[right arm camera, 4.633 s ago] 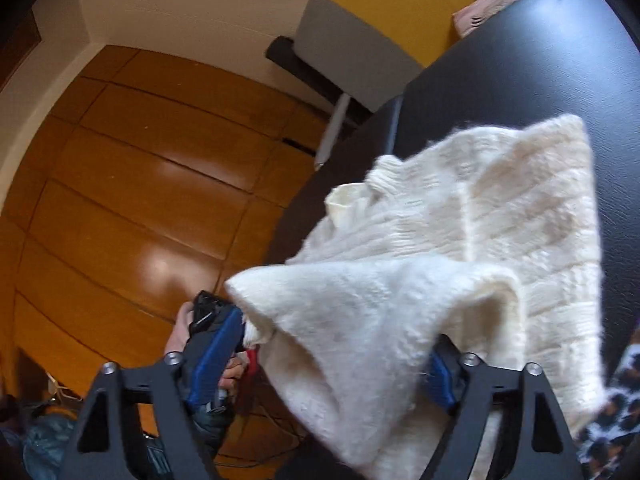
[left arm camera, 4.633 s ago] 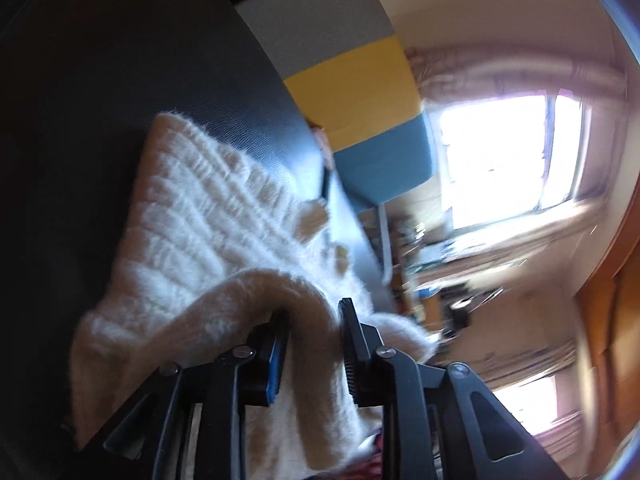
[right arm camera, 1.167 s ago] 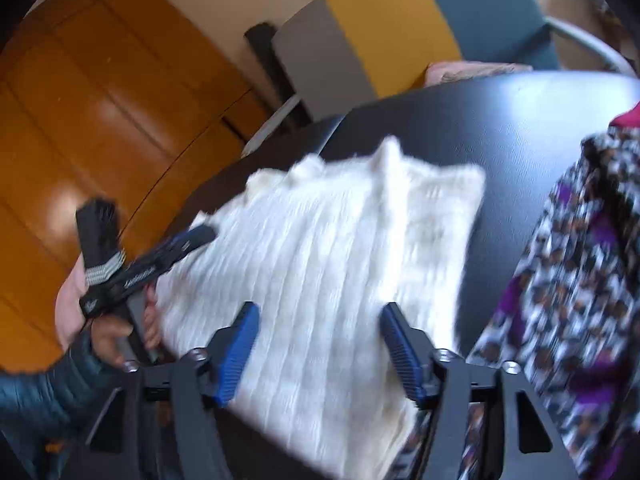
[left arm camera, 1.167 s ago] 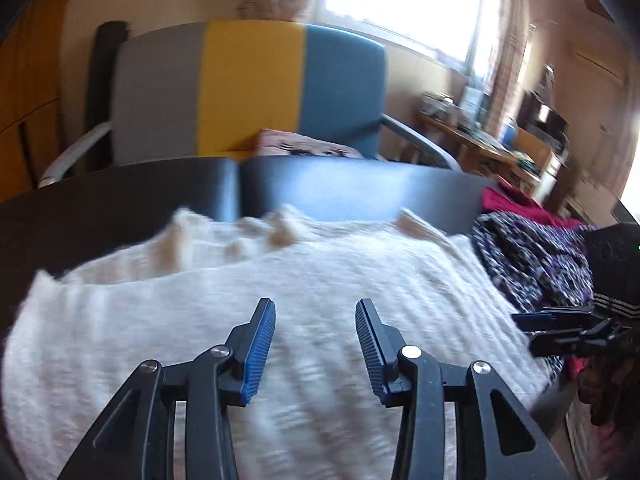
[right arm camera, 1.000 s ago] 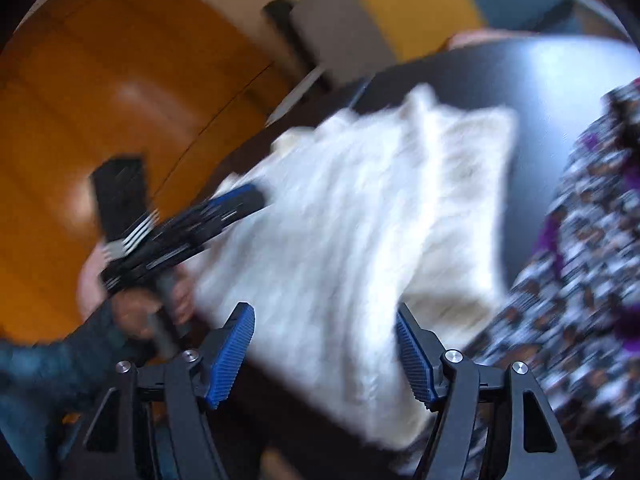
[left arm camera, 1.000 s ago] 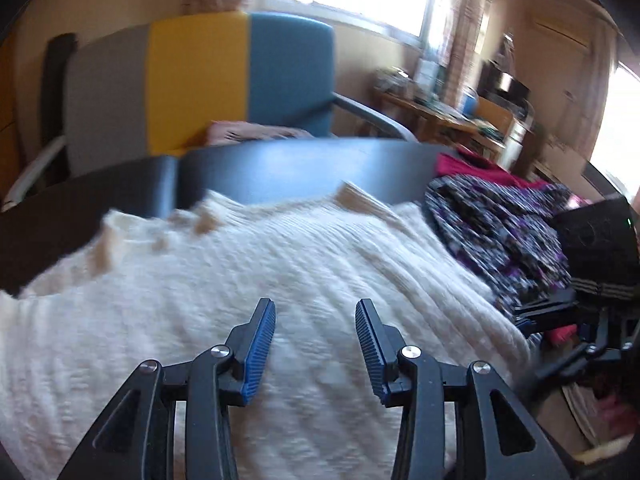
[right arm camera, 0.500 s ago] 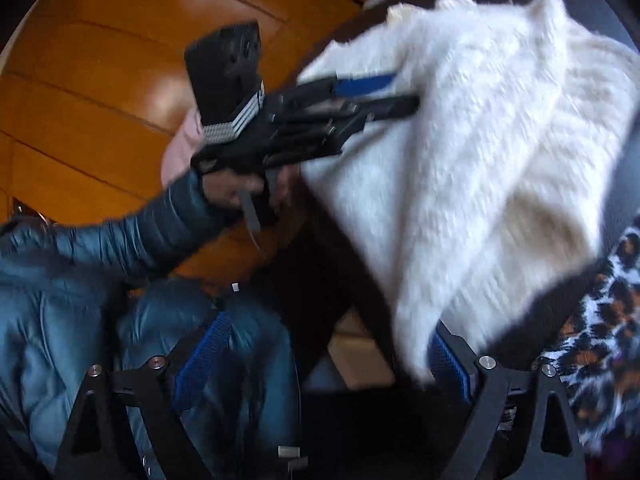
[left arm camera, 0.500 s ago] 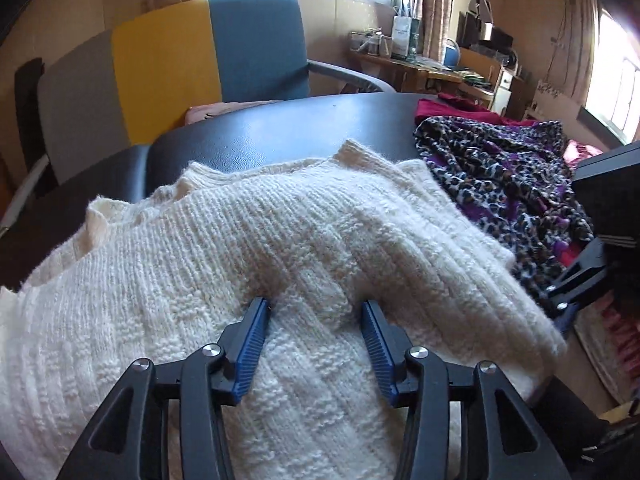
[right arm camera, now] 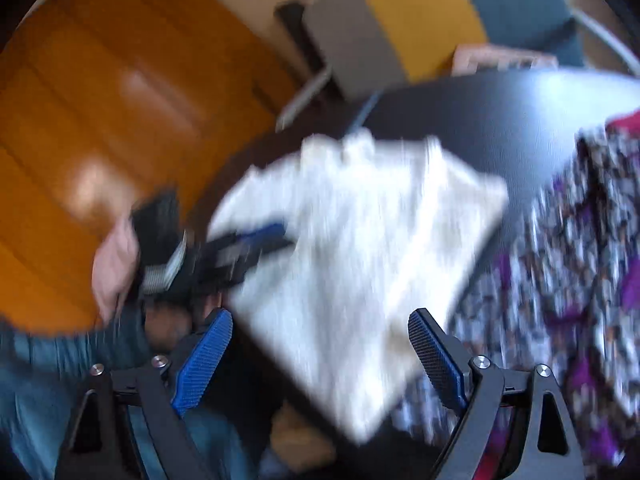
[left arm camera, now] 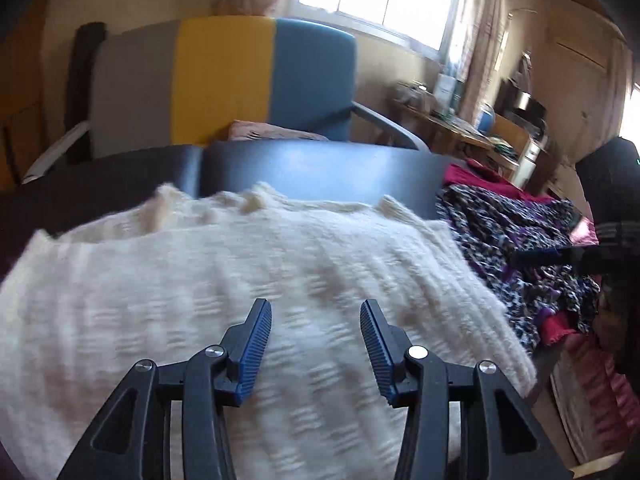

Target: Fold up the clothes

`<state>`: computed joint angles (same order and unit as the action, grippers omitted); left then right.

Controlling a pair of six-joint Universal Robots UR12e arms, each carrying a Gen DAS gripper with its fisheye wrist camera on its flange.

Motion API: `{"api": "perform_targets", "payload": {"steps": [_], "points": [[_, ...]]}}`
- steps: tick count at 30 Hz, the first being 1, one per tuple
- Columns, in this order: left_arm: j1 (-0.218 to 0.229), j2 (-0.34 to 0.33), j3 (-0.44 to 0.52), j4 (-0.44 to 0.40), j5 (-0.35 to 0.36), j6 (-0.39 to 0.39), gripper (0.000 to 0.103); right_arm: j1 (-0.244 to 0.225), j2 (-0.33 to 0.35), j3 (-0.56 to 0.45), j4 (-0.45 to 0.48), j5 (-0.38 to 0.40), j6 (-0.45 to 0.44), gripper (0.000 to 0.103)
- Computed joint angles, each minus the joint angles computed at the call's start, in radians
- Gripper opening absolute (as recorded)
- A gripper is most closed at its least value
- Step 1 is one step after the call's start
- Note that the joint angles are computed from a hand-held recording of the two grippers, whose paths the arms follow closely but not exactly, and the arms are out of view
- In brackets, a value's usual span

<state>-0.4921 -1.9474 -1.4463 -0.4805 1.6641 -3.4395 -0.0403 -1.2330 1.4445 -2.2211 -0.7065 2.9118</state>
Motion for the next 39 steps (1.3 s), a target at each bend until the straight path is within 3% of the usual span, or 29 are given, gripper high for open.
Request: {"api": "perform_targets", "payload": {"steps": [3,5,8,11,12,16,23,27,31,34,35,37,38,39], "points": [[0.003,0.032,-0.043,-0.026,0.068,-0.008,0.047,0.059,0.051,-0.032,-0.250,-0.131,0.202,0.093],[0.009,0.051,-0.077,-0.032,0.080,-0.024,0.047,0.106,0.085,-0.068,-0.340,-0.261,0.267,0.093],[0.011,0.073,-0.131,-0.003,0.060,-0.078,0.047,0.174,0.131,-0.123,-0.355,-0.433,0.232,0.093],[0.011,0.089,-0.168,0.032,0.043,-0.097,0.047,0.228,0.169,-0.157,-0.340,-0.616,0.108,0.093],[0.011,0.094,-0.175,0.038,0.037,-0.094,0.047,0.227,0.173,-0.156,-0.331,-0.639,0.082,0.094],[0.046,0.147,-0.223,0.062,-0.024,-0.140,0.047,0.201,0.182,-0.165,-0.276,-0.629,0.054,0.103],[0.137,0.314,-0.368,0.071,0.106,-0.291,0.047,0.172,0.189,-0.177,-0.232,-0.530,0.050,0.103],[0.206,0.357,-0.414,0.036,-0.011,-0.317,0.047,0.173,0.186,-0.176,-0.232,-0.525,0.054,0.103],[0.248,0.346,-0.427,0.046,-0.158,-0.315,0.047,0.172,0.189,-0.178,-0.236,-0.518,0.060,0.103],[0.257,0.329,-0.419,0.047,-0.214,-0.314,0.046,0.170,0.190,-0.178,-0.236,-0.510,0.063,0.103],[0.257,0.323,-0.412,0.038,-0.221,-0.311,0.044,0.170,0.191,-0.179,-0.236,-0.508,0.065,0.103],[0.250,0.317,-0.398,0.020,-0.205,-0.295,0.013,0.168,0.192,-0.180,-0.236,-0.501,0.068,0.103],[0.240,0.318,-0.395,0.017,-0.178,-0.280,0.006,0.168,0.193,-0.180,-0.236,-0.498,0.069,0.103],[0.237,0.322,-0.397,0.029,-0.175,-0.267,0.006,0.167,0.193,-0.181,-0.236,-0.495,0.071,0.103]]}}
